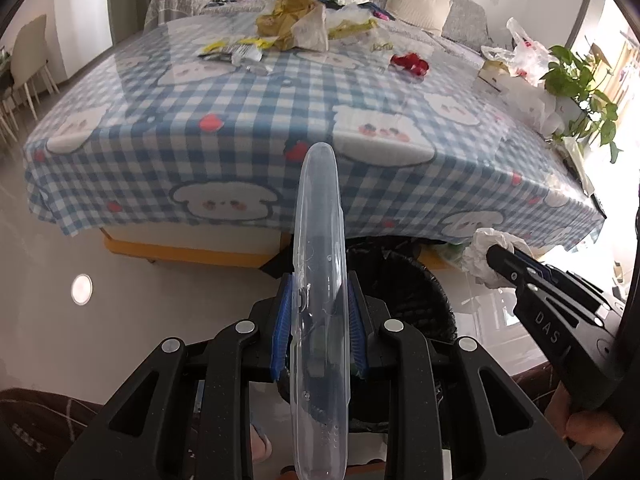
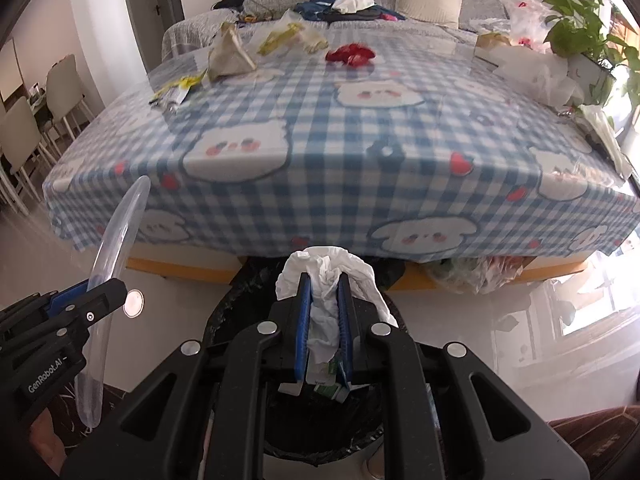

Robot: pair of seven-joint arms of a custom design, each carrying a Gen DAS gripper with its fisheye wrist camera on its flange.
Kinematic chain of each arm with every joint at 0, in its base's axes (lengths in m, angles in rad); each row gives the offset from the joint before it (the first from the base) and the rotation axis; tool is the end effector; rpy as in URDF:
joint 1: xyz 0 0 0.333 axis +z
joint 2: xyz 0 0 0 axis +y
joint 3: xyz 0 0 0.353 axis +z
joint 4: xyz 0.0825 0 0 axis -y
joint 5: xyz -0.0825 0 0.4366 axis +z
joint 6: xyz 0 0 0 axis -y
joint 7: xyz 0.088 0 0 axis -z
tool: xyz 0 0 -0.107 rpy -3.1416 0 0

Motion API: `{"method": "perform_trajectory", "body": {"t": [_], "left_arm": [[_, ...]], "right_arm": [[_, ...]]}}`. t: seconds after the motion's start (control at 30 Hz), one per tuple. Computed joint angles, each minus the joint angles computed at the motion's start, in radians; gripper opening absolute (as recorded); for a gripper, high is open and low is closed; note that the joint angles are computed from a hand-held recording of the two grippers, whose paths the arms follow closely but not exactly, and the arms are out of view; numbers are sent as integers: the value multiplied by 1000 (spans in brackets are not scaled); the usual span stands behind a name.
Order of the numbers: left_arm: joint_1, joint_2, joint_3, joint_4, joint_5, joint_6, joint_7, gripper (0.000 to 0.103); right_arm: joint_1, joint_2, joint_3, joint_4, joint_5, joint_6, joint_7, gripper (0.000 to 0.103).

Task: Collect trash
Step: 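Carry the plastic tube and tissue down over the trash bin with both tools, then open the right tool to drop the tissue while the left tool releases the plastic tube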

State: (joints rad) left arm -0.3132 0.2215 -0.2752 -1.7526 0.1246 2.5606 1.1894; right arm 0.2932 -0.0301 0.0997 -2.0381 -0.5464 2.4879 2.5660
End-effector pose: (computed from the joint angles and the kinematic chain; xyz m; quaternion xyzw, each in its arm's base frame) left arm 0.6093 -0.3891 0.5289 -0.5804 0.7593 -0.2742 0.1063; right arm 0.5804 0.2438 0.5232 -0.5852 0.7487 -0.2316 0.2082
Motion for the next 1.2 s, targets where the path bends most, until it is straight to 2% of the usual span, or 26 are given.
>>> {"method": "perform_trajectory", "body": {"t": [0.37,0.7,0.83,1.03,1.2], "left_arm": [[6,19,20,-39,37,-7,-50,25],[22,55,26,-48,57,21,-72,25],[22,57,33,-48,74,7,-89,25],[28,52,28,-58,72,10,-84,25],[26,53,26,-54,72,5,-81,25]], "right_arm": [[30,78,-16,0,69,56,-31,12],[64,146,-48,26,113,56,-59,13],[76,170,-57,43,123,55,-65,13],[93,178,-70,50,112,67,-63,22],[96,170,-74,45,93,69,-51,42]]}}
